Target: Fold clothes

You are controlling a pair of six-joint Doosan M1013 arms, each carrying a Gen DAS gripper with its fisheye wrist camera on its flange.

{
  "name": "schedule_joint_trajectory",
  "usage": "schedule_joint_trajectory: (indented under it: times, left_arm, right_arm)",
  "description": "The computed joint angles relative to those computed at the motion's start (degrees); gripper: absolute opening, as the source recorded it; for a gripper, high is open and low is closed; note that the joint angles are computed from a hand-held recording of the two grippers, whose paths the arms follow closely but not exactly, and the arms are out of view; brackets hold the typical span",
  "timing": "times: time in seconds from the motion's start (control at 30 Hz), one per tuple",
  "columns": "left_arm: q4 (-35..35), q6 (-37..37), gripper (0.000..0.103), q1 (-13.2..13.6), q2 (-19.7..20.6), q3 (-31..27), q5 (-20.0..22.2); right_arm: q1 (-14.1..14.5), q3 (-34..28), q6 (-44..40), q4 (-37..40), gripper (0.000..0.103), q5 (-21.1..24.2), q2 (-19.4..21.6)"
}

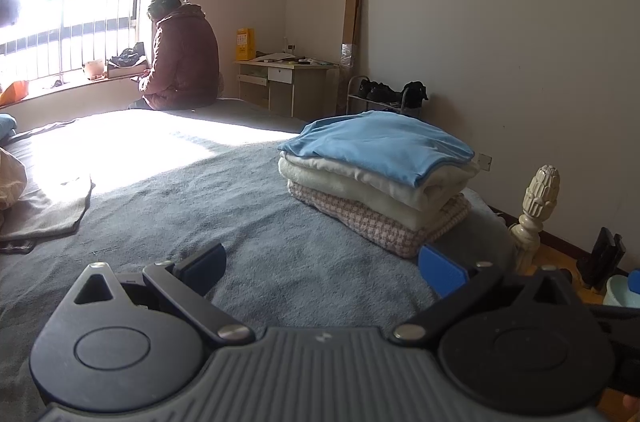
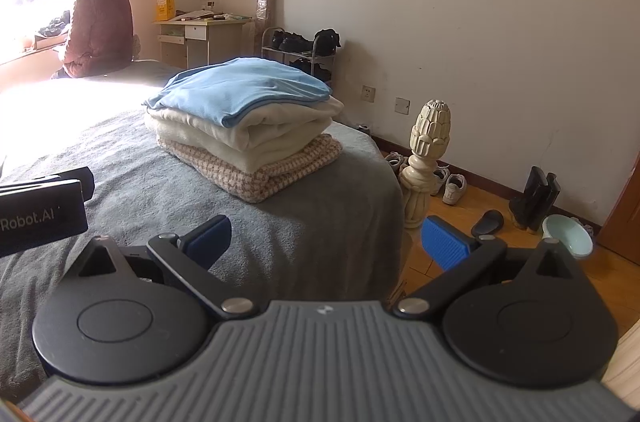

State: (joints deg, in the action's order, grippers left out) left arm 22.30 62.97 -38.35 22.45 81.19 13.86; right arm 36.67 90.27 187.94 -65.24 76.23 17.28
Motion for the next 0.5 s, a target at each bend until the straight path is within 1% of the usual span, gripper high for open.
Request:
schedule_joint_trajectory:
  times: [0.2,0.5]
  left_arm:
    - [-0.7,0.3,0.103,0.3,0.1,-0.1,0.1]
    - [0.6,-1.1,0.103,0.3,0.4,-0.4,0.3]
  right_arm:
    - [-0.1,-0.4,-0.5,0.4,0.102,0.1,0.3]
    - [-0.1,-1.0,-1.5,0.5,0.102,0.0,0.7]
